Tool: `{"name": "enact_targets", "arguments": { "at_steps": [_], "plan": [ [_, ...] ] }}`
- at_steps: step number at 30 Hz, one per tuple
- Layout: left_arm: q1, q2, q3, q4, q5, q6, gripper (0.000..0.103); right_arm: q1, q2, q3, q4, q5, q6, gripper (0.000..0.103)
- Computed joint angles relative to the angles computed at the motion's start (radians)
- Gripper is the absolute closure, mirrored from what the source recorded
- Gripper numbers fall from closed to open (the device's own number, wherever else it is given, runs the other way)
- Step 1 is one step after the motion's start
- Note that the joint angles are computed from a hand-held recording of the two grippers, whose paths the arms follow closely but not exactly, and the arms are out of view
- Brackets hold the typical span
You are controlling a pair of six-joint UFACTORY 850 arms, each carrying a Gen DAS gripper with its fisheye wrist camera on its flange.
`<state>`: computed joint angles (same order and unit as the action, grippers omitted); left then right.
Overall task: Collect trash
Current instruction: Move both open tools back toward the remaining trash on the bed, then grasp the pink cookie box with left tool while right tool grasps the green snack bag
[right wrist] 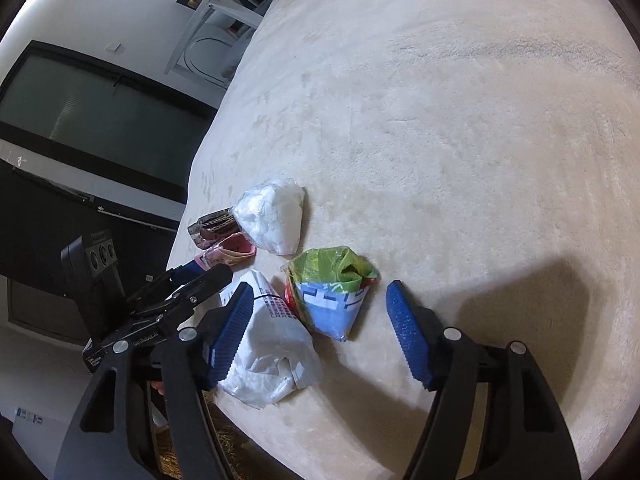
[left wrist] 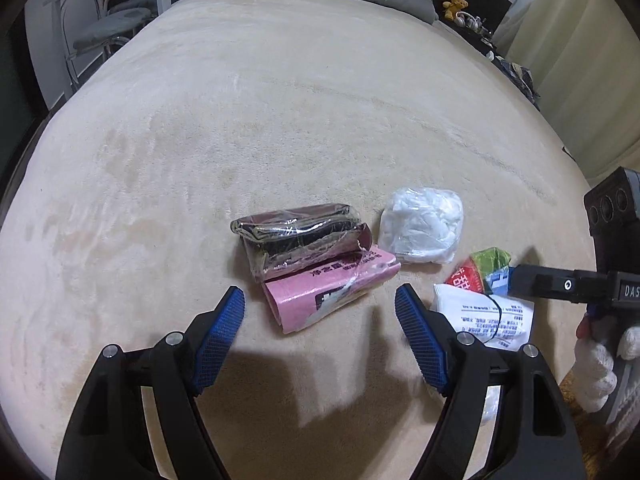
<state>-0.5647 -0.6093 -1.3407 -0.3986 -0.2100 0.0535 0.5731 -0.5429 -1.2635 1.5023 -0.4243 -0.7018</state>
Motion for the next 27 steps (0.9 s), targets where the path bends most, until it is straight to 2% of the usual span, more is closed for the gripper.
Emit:
{"name": "enact_targets", "arguments": {
  "at_steps": [6,7,8,9,10,15,21,27],
  "plan": [
    [-0.009,-0.036,-0.055,0.062,-0.028,-0.078,0.027,-0.001,-0.034,-0.044,-0.092,-0.003,0.088,0.045],
    [-0.012,-0.037,-0.057,0.088,-0.025,-0.102,0.027,0.001,-0.034,-0.046,-0.115,-0.002,0.106,0.049],
    [-0.017,-0.033,-0.053,0.147,-0.014,-0.161,0.027,0.004,-0.036,-0.055,-0.175,0.009,0.157,0.062],
    [-0.021,-0.031,-0.051,0.23,-0.01,-0.243,0.028,0.007,-0.043,-0.065,-0.22,0.02,0.199,0.063],
    [-0.022,-0.032,-0.052,0.271,-0.017,-0.284,0.035,0.006,-0.043,-0.065,-0.222,0.017,0.208,0.063],
    [-0.02,-0.023,-0.039,0.249,-0.004,-0.277,0.036,0.008,-0.025,-0.041,-0.175,0.037,0.149,0.069],
    [-0.019,0.024,0.01,0.109,0.035,-0.148,0.036,0.028,0.013,-0.009,-0.165,0.107,0.124,0.071],
    [-0.02,0.074,0.069,-0.171,0.065,0.104,0.036,0.052,0.073,0.047,-0.119,0.221,0.077,0.072]
  ]
}}
